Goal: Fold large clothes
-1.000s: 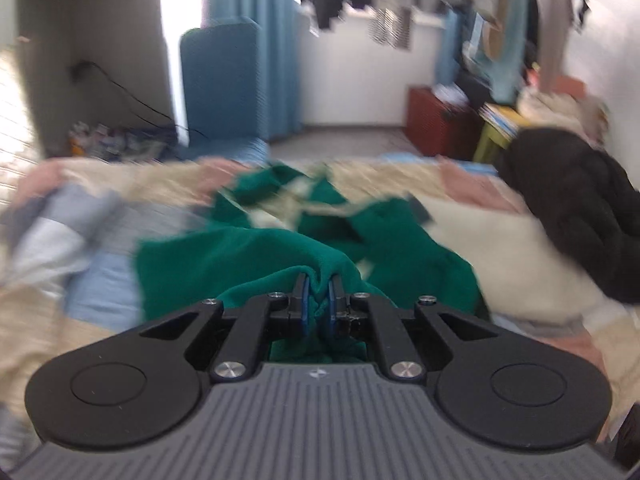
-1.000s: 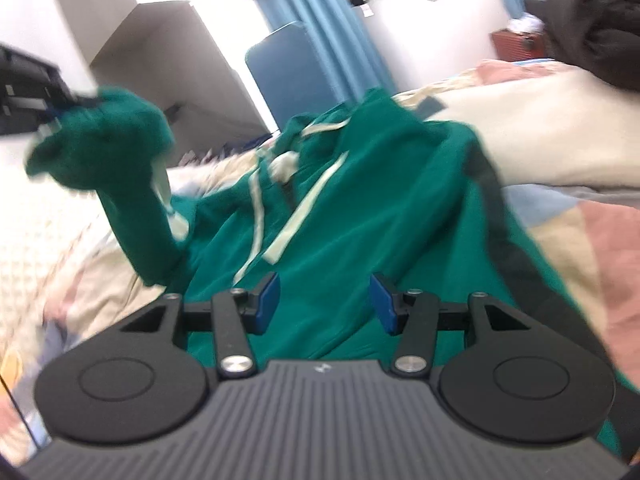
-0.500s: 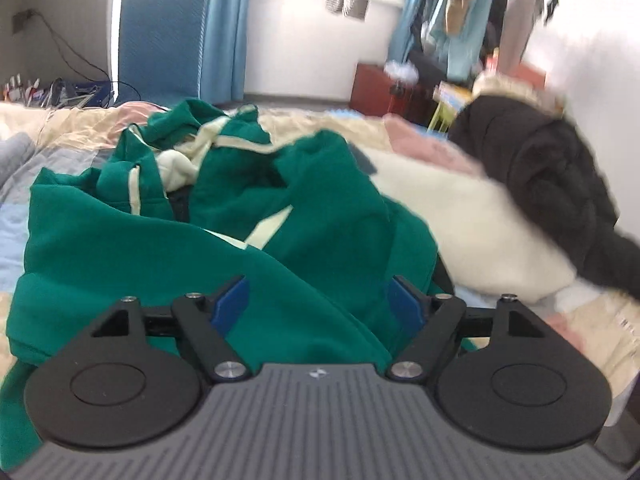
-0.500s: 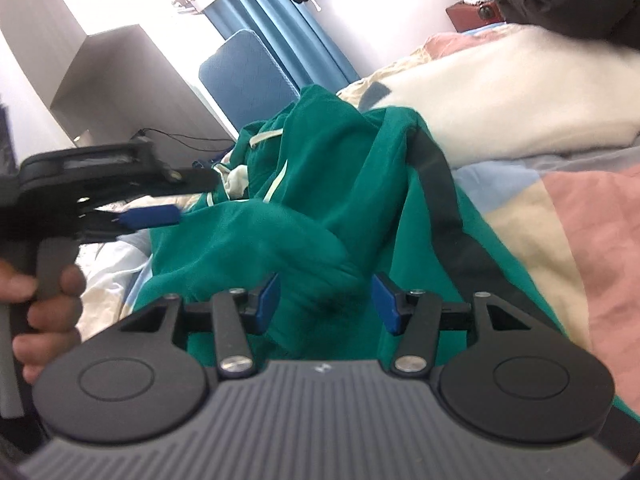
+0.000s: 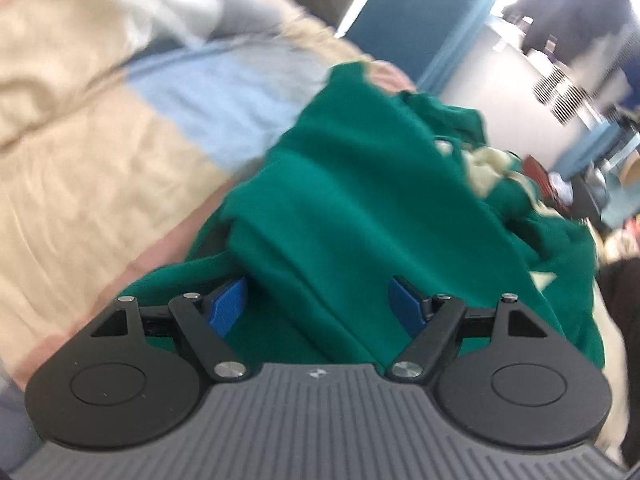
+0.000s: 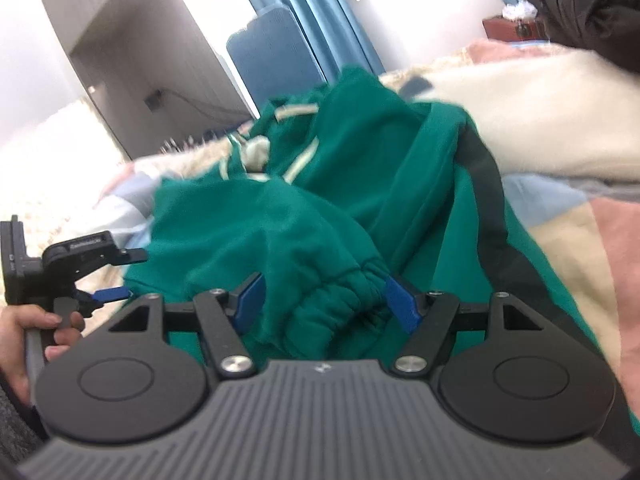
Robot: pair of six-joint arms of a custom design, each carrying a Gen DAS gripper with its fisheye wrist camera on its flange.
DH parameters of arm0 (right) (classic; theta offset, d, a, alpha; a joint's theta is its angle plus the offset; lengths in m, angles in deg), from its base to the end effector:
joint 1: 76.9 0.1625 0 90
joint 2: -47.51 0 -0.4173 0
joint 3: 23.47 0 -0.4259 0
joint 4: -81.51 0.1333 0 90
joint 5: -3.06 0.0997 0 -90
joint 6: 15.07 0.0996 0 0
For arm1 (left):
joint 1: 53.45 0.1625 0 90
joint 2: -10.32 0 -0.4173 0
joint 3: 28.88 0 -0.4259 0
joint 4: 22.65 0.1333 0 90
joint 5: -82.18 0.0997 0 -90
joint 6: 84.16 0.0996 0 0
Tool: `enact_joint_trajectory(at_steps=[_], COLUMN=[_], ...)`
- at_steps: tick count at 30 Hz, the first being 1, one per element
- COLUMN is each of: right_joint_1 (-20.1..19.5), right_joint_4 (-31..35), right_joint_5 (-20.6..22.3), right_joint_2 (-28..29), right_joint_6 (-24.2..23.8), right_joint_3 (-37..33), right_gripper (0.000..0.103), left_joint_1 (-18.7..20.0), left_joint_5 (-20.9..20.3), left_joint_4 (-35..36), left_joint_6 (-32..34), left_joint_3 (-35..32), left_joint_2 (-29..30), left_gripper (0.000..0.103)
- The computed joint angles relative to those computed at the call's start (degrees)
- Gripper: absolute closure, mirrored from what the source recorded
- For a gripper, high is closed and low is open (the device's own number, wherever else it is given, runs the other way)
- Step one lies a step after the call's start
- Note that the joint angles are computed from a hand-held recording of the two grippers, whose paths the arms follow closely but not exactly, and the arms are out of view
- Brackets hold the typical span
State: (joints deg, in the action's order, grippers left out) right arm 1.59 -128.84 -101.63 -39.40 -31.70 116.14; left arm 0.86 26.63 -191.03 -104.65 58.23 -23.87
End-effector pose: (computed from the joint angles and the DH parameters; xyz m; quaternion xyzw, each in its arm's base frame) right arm 0.0245 -0.4210 0.2960 -0.0343 -0.8263 0.5097 0.2372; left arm -0.2703 -0.7013 0.0259 0.0585 0.9321 -0.3217 0.1557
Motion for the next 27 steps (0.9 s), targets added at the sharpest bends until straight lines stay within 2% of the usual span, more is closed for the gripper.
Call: enact_joint_trajectory(at_steps=[2,4,5,6,8,9,10,11,13,15,16,18,20,22,27], right_joint_1=[-0.38,-1.03,-1.22,-1.46,-1.85,-2.16,-2.36,-2.39,-2.52,-2.34,-2.55,-2.13,-0.99,0.69,2.05], right_joint_4=[2.3,3.25,3.9,4.77,4.35,3.87,3.03,1.9,-0.4,-2.23,-2.52,-1.47,-0.63,0.02,1.53], right_joint_5=[-0.34,0.9,1.26,1.61,2.63,3.72,4.79,5.72,8.49,11.37,13.68,15.25,14.15,10.38,3.36], right_joint_2=[0.58,0.8,0.84,0.94,1.13,1.03,0.88,0.87,0.73,0.9,0.83,1.04,2.43,4.83,9.5], right_joint_6=[-0.15,-0.36,-0.67,-0.92,-0.93,-0.97,-1.08,-1.55,-3.75,-5.72,-6.46,-7.3,-8.53,-9.35,-9.8], right_joint_3=[-0.89,-0.95,-0.93,-1.12,-0.95,-0.7,-0.31,0.11,1.16,1.98,2.43,2.39,1.87,0.62,-2.38], right_gripper=[0.033,0.035,0.036,0.037,0.05,0.055,0.065,0.07,0.076,0.077,0.077,0.077,0.077,0.077,0.077], left_joint_1=[1.73,2.35,2.44,2.6,2.53,2.44,2.39,2.46,2.61,3.21,3.39,4.07,5.18,6.18,6.79], left_joint_5=[-3.97,-5.43,-5.48,-5.73,-5.34,-5.44,-5.45,-5.63,-6.65,-7.79,-7.37,-6.15,-5.37,-4.3,-1.25], left_joint_4=[-2.15,-3.3,-3.02,-2.64,-2.99,-4.62,-6.64,-8.59,-11.8,-14.76,-15.78,-15.32,-13.82,-11.18,-9.98], left_joint_6=[-0.87,0.36,0.43,0.37,1.25,2.28,3.56,5.12,6.12,5.73,6.49,7.94,5.79,5.1,10.94], left_joint_3=[-1.4,-2.96,-4.12,-5.11,-5.99,-4.8,-3.46,-2.46,-0.6,0.39,0.64,0.57,0.06,-1.07,-2.57], left_joint_2=[1.34,2.69,3.46,4.03,4.5,3.76,2.83,2.01,-0.07,-1.7,-2.18,-2.76,-2.62,-1.74,0.76], left_gripper=[0.023,0.037,0.048,0.065,0.091,0.093,0.094,0.096,0.096,0.096,0.096,0.096,0.096,0.096,0.095])
